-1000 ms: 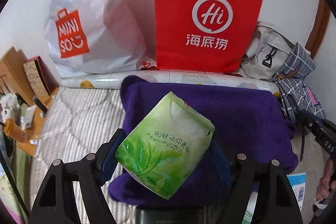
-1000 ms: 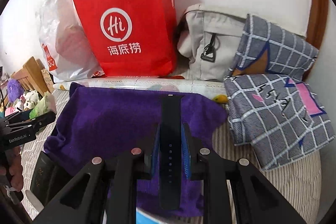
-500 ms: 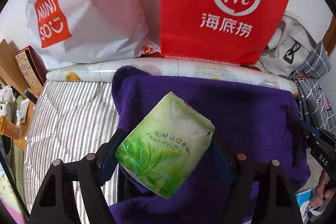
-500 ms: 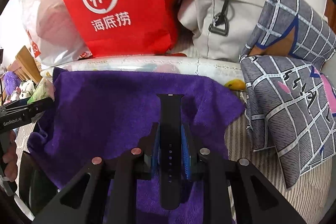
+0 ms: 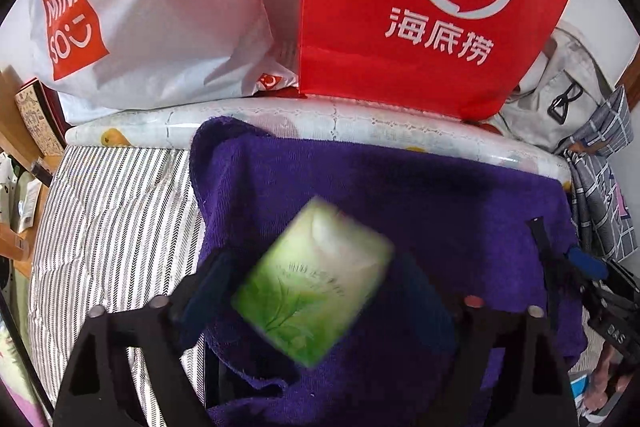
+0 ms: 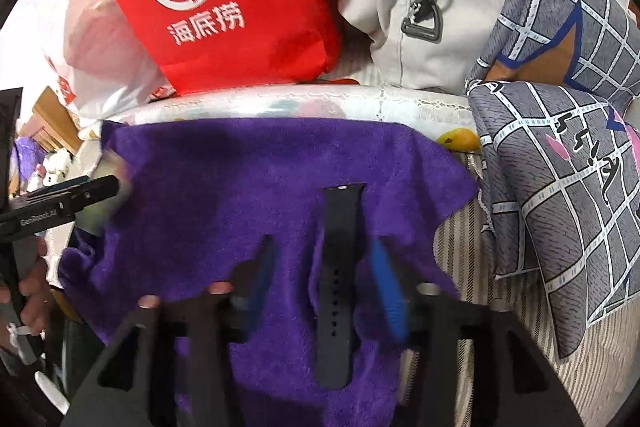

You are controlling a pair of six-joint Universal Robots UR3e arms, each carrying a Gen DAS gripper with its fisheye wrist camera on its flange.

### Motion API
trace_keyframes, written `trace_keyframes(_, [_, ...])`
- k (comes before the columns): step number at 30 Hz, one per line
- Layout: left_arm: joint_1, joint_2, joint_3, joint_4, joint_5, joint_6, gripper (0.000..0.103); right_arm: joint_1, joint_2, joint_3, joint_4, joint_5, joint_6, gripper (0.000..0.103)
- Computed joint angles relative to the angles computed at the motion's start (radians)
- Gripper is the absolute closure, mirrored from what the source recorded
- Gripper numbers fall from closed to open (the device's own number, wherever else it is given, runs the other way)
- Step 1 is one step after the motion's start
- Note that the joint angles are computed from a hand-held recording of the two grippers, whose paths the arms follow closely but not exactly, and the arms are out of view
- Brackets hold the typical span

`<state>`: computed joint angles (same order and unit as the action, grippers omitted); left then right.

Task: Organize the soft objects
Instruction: 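Carry both items over the purple towel and open both grippers to drop them, then grasp the white sponge block from the pile with right gripper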

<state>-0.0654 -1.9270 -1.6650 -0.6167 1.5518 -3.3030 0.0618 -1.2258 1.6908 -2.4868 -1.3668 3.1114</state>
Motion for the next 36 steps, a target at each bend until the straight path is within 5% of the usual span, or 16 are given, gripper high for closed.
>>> trace_keyframes(10, [0.032,0.16,-0.133,0.006,-0.018,0.015,0.012,0.046,-0.213,0.13,0.013,0.016,0.014,0.051])
trace_keyframes(12, [0.041,0.211,-0.18,0.011,-0.026,0.016,0.012,0.076,-0.269,0.166,0.025,0.01,0.012,0.067])
trace_keyframes(14, [0.059,0.277,-0.242,0.014,-0.046,0.022,0.012,0.096,-0.301,0.181,0.055,0.015,0.008,0.073])
trace_keyframes(22, [0.097,0.507,-0.423,-0.002,-0.064,0.032,0.012,0.171,-0.425,0.253,0.162,0.042,-0.021,0.07])
trace_keyframes(26, [0.119,0.612,-0.5,-0.018,-0.079,0.043,0.012,0.216,-0.44,0.268,0.171,0.026,-0.026,0.058])
trace_keyframes(36, [0.155,0.828,-0.648,-0.077,-0.083,0.057,0.012,0.292,-0.294,0.143,0.28,-0.048,-0.03,0.061])
